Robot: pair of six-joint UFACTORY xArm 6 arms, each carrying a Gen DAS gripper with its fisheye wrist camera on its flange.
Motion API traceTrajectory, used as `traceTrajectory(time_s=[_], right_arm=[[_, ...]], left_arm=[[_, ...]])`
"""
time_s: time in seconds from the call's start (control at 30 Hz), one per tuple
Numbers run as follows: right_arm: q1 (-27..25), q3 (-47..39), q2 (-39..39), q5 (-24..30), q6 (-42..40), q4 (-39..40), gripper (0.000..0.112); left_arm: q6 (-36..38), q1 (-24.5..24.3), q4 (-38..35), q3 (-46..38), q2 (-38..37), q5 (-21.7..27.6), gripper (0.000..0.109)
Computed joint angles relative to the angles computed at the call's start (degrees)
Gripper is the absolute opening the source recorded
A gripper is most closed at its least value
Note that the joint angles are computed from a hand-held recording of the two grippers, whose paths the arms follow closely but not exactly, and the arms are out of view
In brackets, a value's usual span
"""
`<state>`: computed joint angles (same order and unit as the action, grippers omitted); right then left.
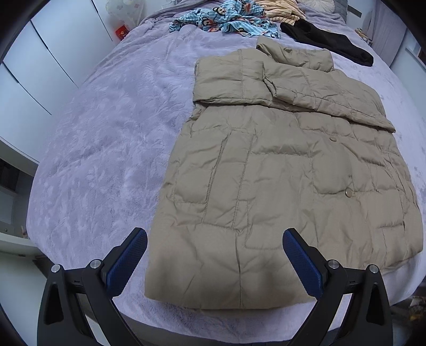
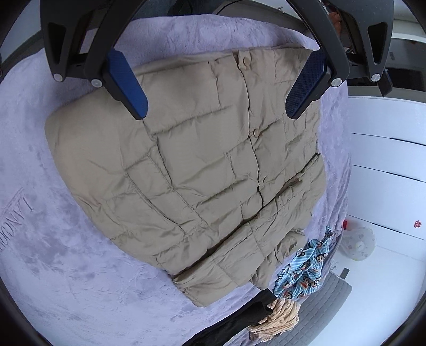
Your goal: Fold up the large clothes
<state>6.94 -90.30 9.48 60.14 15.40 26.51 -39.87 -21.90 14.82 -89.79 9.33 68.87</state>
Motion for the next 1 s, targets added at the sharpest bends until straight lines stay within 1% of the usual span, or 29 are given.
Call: traceTrajectory(time_s=[0.07,0.17,0.27,0.37,0.4,0.53,0.6,0.67,0.77,0.83,1.0], right_arm=[[-0.48,1.31,-1.18,1.46,1.41,1.28,0.103],[-1.29,2.45,-2.04,3.51,2.76,2.39,0.103],[-2.14,1.47,-1.29,5.94,3.22,2.82,0.103],[-3.43,1.31,-1.08,8.23,2.73,3.28,0.103],[-4.12,1.67,-1.31,8.75,2.23,3.63,0.103],[-7.3,3.72,-2.0,10.52,2.05,4.1,0.103],[-8.87,5.6,-2.48,10.37,2.51,5.67,0.103],[-10.54,7.99,-3.04,9.65,3.1,8.05,0.103],[-12.48,11.81,-3.87,8.15,3.68,11.62,0.103],[-13.23,13.85,-4.19,7.15,3.9,13.74,0.103],[-13.3,17.5,-4.03,2.5,3.78,19.1,0.103]], left_arm=[[0.57,0.08,-1.84,2.36,-2.11,-0.59,0.102],[-0.6,-0.05,-3.13,6.59,-5.8,-1.72,0.102],[-3.35,0.6,-5.56,12.7,-10.43,-4.49,0.102],[-6.31,1.28,-8.86,17.24,-13.01,-5.84,0.102],[-7.21,1.72,-10.85,19.02,-13.9,-6.9,0.102],[-10.71,2.8,-17.69,27.09,-18.31,-14.04,0.102],[-11.82,3.08,-21.66,31.3,-20.61,-18.48,0.102],[-10.7,3.47,-26.61,34.67,-21.98,-22.26,0.102],[-6.88,3.73,-32.8,36.75,-21.11,-25.4,0.102],[-5.53,3.7,-34.55,36.6,-19.41,-26.25,0.102],[-4.73,3.96,-35.3,34.28,-14.48,-30.0,0.101]])
